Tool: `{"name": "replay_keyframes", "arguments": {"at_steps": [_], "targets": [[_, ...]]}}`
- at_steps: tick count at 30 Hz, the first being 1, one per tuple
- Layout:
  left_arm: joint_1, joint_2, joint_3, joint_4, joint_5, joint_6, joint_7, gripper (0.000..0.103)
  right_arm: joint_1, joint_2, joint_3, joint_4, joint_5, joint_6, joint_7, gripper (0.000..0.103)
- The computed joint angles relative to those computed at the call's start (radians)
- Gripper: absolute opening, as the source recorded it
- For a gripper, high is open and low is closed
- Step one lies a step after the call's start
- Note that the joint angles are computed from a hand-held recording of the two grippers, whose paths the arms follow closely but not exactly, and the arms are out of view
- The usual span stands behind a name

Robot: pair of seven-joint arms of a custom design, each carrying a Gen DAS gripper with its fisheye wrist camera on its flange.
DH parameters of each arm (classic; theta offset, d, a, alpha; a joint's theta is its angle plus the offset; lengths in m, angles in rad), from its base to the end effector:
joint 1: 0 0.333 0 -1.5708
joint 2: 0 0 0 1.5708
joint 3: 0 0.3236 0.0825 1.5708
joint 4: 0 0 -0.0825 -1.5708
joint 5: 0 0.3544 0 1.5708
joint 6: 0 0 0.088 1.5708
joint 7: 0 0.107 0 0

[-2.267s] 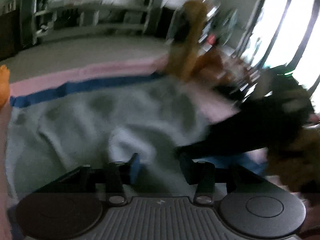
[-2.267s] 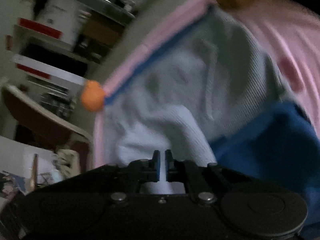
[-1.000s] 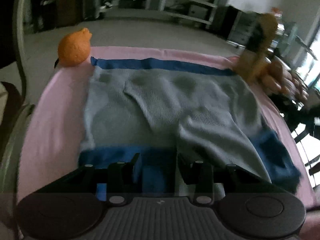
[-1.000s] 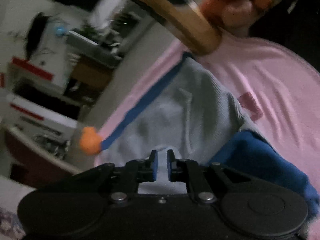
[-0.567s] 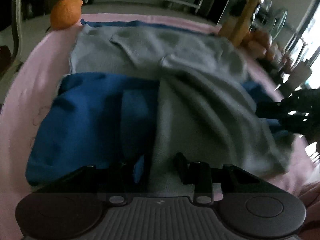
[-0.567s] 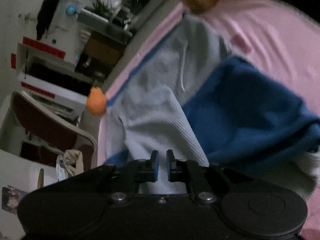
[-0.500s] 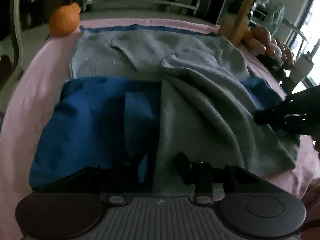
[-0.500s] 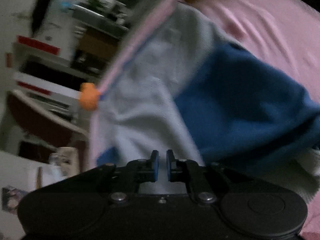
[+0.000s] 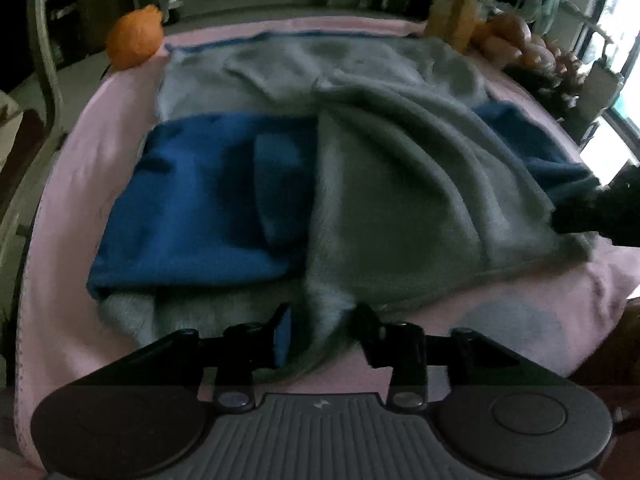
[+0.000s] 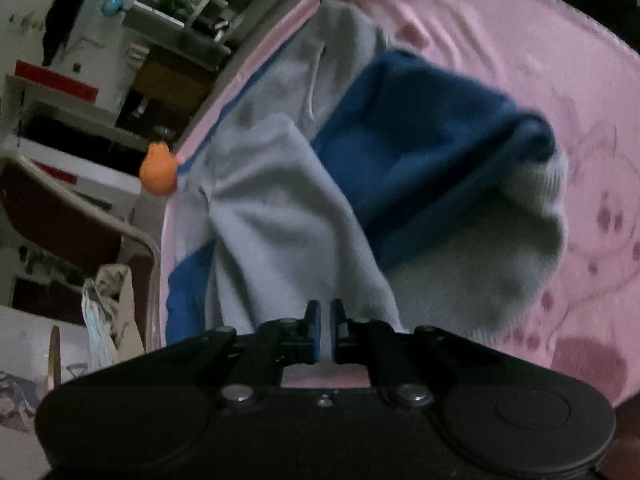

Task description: Fold clothes

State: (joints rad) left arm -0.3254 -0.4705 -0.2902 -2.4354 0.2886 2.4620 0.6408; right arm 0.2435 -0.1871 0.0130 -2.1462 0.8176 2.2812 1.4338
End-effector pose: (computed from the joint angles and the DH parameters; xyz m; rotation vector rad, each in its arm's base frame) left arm 0.3331 -0.2535 0.5379 -2.0300 1.7813 -0.6324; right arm 0.4795 0.1441 0.5417 -1.6661 1.7633 0.4044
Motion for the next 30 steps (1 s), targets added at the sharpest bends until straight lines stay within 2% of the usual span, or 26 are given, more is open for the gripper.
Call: {"name": "replay_keyframes", "arguments": {"at_steps": [1, 3, 7, 9, 10, 12, 14, 16, 20, 21, 25, 27, 28, 30], "targets": [[0.001, 0.004, 0.0, 0.002, -0.002, -0.008, -0.001, 0.041, -0.002, -0.001, 0.008, -0.004, -0.032, 0.0, 0.02, 0.006], [-0.002, 0.001, 0.005, 0.001, -0.015, -0.011, -0.005, 0.041, -0.013, 0.014, 0.036, 0.007, -0.176, 0.01, 0.12, 0.0], [-0.005, -0.004, 0.007, 0.002, -0.029, -0.021, -0.015, 0.041, -0.001, 0.01, 0.034, 0.002, -0.208, 0.022, 0.121, 0.0], [-0.011, -0.018, 0.017, 0.002, -0.045, -0.024, -0.01, 0.034, 0.003, 0.005, 0.034, 0.0, -0.221, 0.027, 0.123, 0.0], [-0.004, -0.033, 0.017, -0.002, -0.038, -0.009, -0.016, 0.033, 0.006, 0.002, 0.033, 0.002, -0.223, 0.033, 0.117, 0.003], [0.013, -0.064, 0.014, -0.008, -0.018, 0.023, -0.031, 0.032, 0.015, -0.013, 0.031, 0.007, -0.212, 0.066, 0.074, 0.017], [0.043, -0.107, 0.013, -0.007, 0.016, 0.065, -0.051, 0.034, 0.033, -0.038, 0.016, 0.012, -0.141, 0.102, -0.002, 0.019], [0.075, -0.137, 0.022, 0.007, 0.041, 0.094, -0.061, 0.036, 0.046, -0.044, -0.006, 0.051, -0.058, 0.089, -0.058, 0.019], [0.167, -0.132, 0.041, 0.087, 0.097, 0.101, -0.056, 0.047, 0.053, -0.007, -0.001, 0.185, -0.005, 0.115, -0.106, 0.02], [0.189, -0.114, 0.049, 0.111, 0.108, 0.097, -0.048, 0.054, 0.054, 0.013, 0.002, 0.227, 0.005, 0.134, -0.112, 0.022], [0.284, -0.006, 0.075, 0.214, 0.153, 0.086, -0.046, 0.062, 0.053, 0.153, 0.024, 0.429, 0.012, 0.202, -0.096, 0.027], [0.337, 0.065, 0.076, 0.26, 0.185, 0.089, -0.097, 0.063, 0.047, 0.245, 0.039, 0.537, -0.054, 0.233, -0.047, 0.03], [0.346, 0.104, 0.096, 0.273, 0.178, 0.112, -0.107, 0.065, 0.046, 0.293, 0.045, 0.591, -0.096, 0.248, -0.015, 0.032], [0.345, 0.188, 0.148, 0.301, 0.124, 0.156, -0.091, 0.067, 0.054, 0.416, 0.045, 0.718, -0.216, 0.279, 0.07, 0.045]]}}
